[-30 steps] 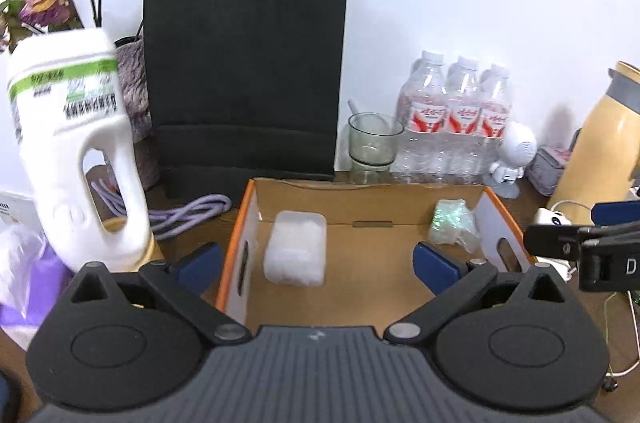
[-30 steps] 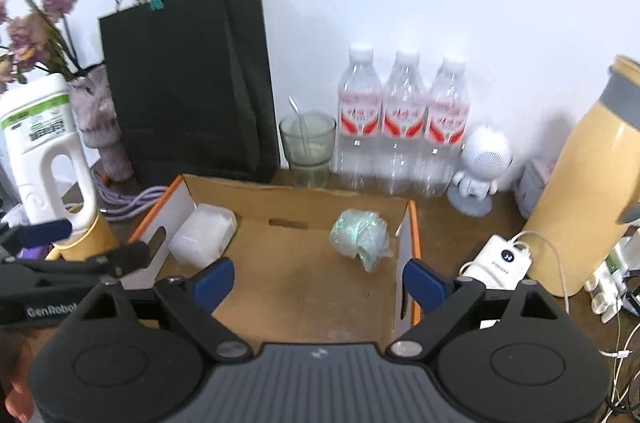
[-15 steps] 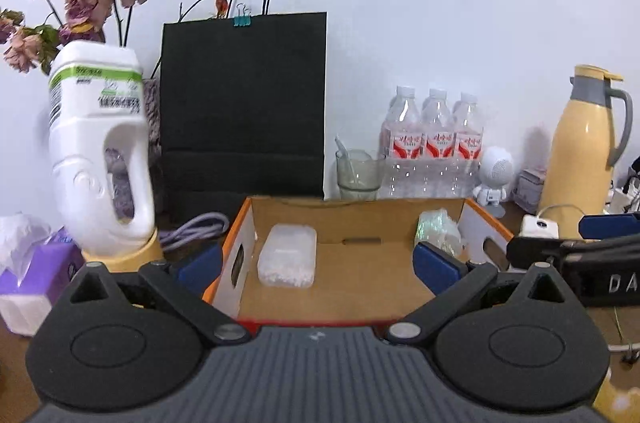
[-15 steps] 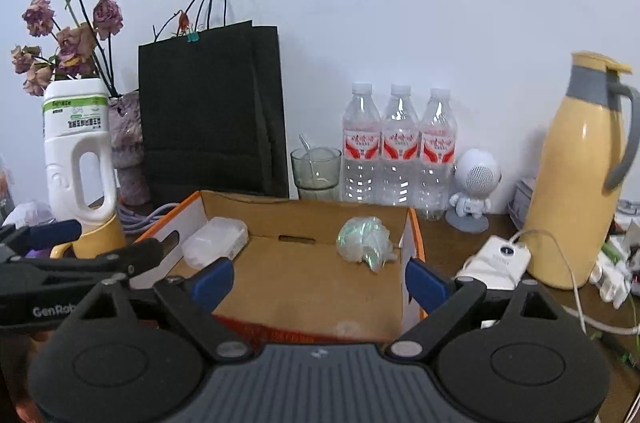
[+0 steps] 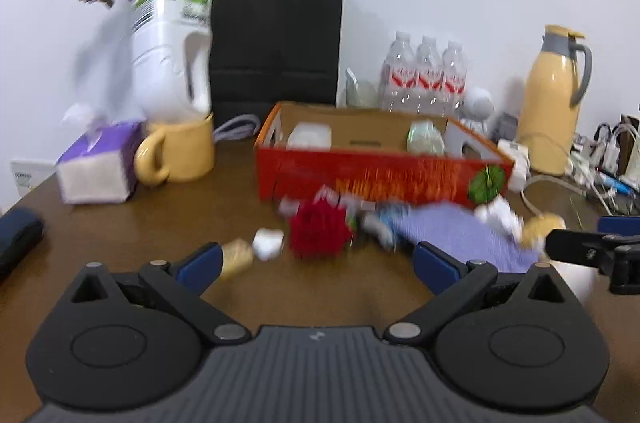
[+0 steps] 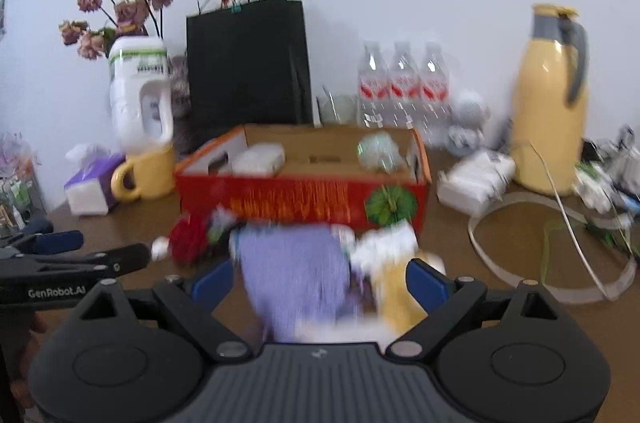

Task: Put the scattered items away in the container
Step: 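Grasp the purple pouch with the left tool while the right tool grasps the plush toy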

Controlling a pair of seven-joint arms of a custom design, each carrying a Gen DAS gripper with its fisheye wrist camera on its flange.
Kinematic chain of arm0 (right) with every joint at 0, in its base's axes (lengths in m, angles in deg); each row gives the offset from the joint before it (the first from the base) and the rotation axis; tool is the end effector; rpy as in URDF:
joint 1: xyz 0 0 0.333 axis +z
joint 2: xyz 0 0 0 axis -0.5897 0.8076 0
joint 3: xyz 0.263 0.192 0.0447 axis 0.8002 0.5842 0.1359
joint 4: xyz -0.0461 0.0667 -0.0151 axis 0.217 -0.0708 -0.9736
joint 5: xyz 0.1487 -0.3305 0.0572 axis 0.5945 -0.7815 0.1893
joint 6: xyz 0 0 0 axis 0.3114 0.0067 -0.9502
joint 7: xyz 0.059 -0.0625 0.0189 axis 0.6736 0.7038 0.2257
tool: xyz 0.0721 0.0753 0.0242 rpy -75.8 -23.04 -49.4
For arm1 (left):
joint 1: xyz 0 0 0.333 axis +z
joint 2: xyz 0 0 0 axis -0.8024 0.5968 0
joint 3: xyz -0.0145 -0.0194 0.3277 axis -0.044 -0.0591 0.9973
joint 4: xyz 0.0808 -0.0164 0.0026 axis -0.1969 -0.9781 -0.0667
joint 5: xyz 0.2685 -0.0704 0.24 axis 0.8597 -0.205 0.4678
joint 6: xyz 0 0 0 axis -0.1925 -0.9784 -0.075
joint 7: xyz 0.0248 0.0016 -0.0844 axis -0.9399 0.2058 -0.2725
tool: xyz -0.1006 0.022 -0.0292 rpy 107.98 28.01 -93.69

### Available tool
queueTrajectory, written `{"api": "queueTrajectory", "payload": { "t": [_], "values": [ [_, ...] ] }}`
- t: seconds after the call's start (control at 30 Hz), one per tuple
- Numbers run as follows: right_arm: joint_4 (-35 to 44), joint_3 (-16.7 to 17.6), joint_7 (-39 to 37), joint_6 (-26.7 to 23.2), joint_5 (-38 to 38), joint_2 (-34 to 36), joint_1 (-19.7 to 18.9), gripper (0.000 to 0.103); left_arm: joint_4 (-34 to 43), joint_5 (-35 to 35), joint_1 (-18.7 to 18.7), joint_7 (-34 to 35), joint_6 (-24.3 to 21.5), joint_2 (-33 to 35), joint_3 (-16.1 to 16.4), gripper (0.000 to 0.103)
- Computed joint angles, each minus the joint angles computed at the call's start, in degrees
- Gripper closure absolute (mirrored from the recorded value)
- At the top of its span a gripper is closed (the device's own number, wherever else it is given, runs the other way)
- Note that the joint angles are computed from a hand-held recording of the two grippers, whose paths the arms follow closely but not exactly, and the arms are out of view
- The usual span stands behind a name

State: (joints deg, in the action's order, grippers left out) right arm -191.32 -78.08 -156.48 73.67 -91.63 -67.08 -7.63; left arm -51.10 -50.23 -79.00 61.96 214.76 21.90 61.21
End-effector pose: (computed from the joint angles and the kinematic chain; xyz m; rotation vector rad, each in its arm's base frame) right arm 0.5326 0.3494 0.4670 -1.5246 1.5696 -0.8311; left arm 0.5698 -0.2072 0.4525 -1.4642 1.6790 -1.0794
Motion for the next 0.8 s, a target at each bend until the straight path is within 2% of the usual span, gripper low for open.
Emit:
{"api": "queueTrajectory", "payload": {
  "t": [0.07, 0.13, 0.2, 0.27, 0.37, 0.47, 0.53, 0.57, 0.6, 0.63, 0.67, 0.7, 0.73, 0.77, 0.8],
  "values": [
    [-4.00, 0.38, 5.04, 0.07, -3.09, -2.49, 0.79, 0.009, -6.40, 4.28, 3.74, -4.60, 1.52, -3.12, -4.06, 0.000],
    [-7.42, 1.48, 6.78, -0.58, -4.73, -4.53, 0.92, 0.009, -11.63, 9.56, 7.02, -9.51, 2.08, -5.68, -7.01, 0.000],
    [-10.69, 2.79, 7.66, -2.92, -4.60, -6.53, 1.01, 0.009, -15.03, 10.53, 7.06, -11.03, 2.49, -7.69, -7.29, 0.000],
    [-13.47, 3.65, 8.44, -2.87, -4.38, -8.28, 0.35, 0.009, -18.10, 17.38, 9.87, -16.26, 3.45, -9.09, -9.14, 0.000],
    [-15.49, 4.11, 11.72, -2.45, -4.92, -9.44, -1.20, 0.009, -18.19, 26.57, 12.63, -22.18, 3.39, -8.70, -10.33, 0.000],
    [-13.73, 3.14, 17.95, 1.41, -5.14, -7.36, -3.89, 0.009, -12.71, 35.08, 16.09, -29.08, -1.78, -5.66, -12.54, 0.000],
    [-11.33, 2.24, 22.87, 5.06, -5.30, -5.18, -5.46, 0.010, -7.16, 34.82, 14.33, -29.48, -5.21, -2.67, -11.15, 0.000],
    [-9.77, 1.65, 27.57, 6.98, -8.31, -3.98, -5.97, 0.010, -4.17, 35.10, 13.88, -29.40, -6.65, -0.87, -10.84, 0.000],
    [-8.36, 1.32, 32.14, 7.86, -11.40, -2.93, -6.28, 0.010, -1.08, 36.61, 15.43, -29.70, -8.30, 1.19, -12.45, 0.000],
    [-6.86, 1.22, 34.87, 8.56, -12.57, -1.63, -6.73, 0.010, 1.98, 37.02, 15.23, -29.67, -10.79, 2.91, -12.29, 0.000],
    [-5.67, 1.20, 33.57, 9.33, -10.39, -0.36, -7.27, 0.010, 5.50, 36.70, 13.87, -29.62, -14.27, 4.57, -10.91, 0.000],
    [-5.04, 1.17, 28.26, 9.13, -6.04, 0.59, -7.53, 0.015, 8.19, 36.63, 14.30, -29.49, -17.03, 5.99, -11.53, 0.000],
    [-5.09, 1.05, 21.23, 7.20, -0.92, 0.82, -7.23, 0.017, 10.68, 36.23, 15.41, -29.14, -19.38, 7.37, -13.00, 0.000],
    [-5.77, 0.36, 18.22, 5.37, 0.42, 0.15, -6.56, 0.017, 13.08, 35.51, 16.45, -28.70, -21.51, 8.69, -14.52, 0.000],
    [-7.11, -0.39, 18.29, 2.96, -0.15, -1.23, -5.76, 0.017, 14.97, 34.69, 17.93, -27.51, -23.12, 9.88, -16.60, 0.000]
  ]
}}
